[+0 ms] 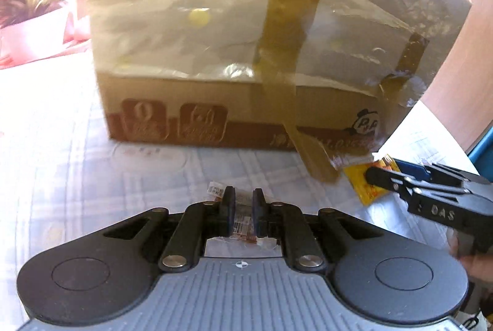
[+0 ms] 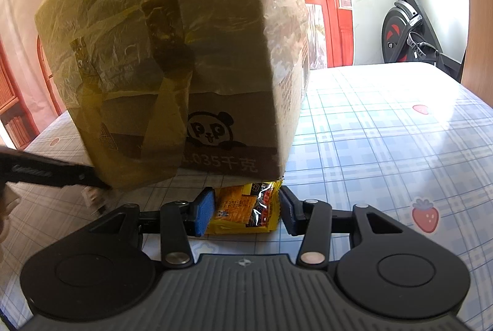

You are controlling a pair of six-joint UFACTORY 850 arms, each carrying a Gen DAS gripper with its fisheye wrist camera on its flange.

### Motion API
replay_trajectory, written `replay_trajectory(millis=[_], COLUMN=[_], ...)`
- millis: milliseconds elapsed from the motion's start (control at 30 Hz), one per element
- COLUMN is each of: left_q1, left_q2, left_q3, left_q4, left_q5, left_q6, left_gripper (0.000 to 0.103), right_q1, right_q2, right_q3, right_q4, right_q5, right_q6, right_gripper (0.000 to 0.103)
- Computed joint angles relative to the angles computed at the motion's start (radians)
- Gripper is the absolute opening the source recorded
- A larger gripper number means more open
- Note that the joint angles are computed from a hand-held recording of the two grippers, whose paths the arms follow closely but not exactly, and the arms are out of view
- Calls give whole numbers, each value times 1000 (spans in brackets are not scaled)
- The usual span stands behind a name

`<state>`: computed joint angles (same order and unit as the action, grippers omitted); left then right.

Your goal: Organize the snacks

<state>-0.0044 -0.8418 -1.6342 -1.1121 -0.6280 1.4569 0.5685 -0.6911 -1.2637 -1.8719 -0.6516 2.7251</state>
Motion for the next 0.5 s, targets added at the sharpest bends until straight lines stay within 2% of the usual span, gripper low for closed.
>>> replay_trajectory(millis=[133,167,200,267,333,367,400,467,500], left_q1=[22,29,31,38,45,46,42,33,29], left_q2=[25,26,18,43,68,78,88,101,106], left_q3=[42,43,29,65,82,96,113,133,134], left_q4=[-17,-20,-17,-61,-70,-83,-101,-117,-101], left_q5=[-4,-15,-18,3,8,14,27,60,73], left_q6=[-20,-24,-38,-5,3,27,64,131,134], left_gripper=[14,18,28,38,43,52,66,78,79], right_q1=[0,0,0,0,0,0,0,1,0], right_q2=[1,0,1,1,1,1,1,0,1], right_q3=[1,0,1,1,1,3,3,3,4], right_q4=[-1,0,-1,-1,-2,-6,-7,-7,-8], right_q5=[0,0,0,0,0,0,-1,-1,-1], right_q6=[1,0,0,1,3,7,9,9,10], right_gripper=[48,48,48,48,48,48,48,48,48])
